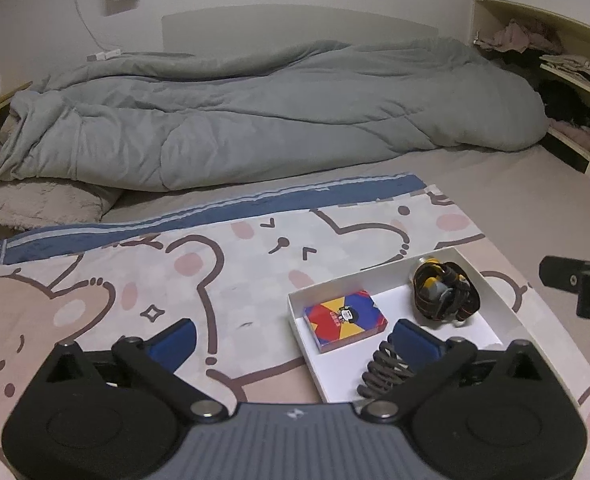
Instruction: Organize objects
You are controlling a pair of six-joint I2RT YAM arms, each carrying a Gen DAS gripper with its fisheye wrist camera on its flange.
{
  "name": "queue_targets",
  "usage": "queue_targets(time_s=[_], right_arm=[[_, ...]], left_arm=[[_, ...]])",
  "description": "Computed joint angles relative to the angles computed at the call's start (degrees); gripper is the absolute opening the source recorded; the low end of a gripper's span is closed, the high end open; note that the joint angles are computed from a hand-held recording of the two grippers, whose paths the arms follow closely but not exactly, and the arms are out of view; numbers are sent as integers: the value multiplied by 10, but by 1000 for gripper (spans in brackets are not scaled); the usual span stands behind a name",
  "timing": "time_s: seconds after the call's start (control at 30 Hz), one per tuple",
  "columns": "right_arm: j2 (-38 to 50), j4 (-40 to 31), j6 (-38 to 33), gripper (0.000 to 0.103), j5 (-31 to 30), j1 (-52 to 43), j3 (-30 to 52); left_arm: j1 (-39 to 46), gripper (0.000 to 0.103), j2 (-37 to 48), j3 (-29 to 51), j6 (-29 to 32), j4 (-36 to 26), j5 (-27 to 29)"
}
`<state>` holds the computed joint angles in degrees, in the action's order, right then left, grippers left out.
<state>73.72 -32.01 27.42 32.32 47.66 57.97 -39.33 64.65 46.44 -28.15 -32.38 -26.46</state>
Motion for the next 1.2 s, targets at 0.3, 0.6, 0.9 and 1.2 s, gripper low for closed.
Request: queue_targets(time_s=[0.3,0.6,0.9,1.2], right_arm=[[-55,-88,47,103,54,61,10],[-97,-262,199,103,153,185,44],[-71,-452,450,103,209,356,62],[-25,-570,694,103,211,496,59]], left_arm=[[-37,103,-92,2,-28,-90,-14],[-143,103,-174,13,-98,-201,-88],[-275,103,-194,30,-221,-335,-155],[-423,103,-184,26,-425,-477,-195]])
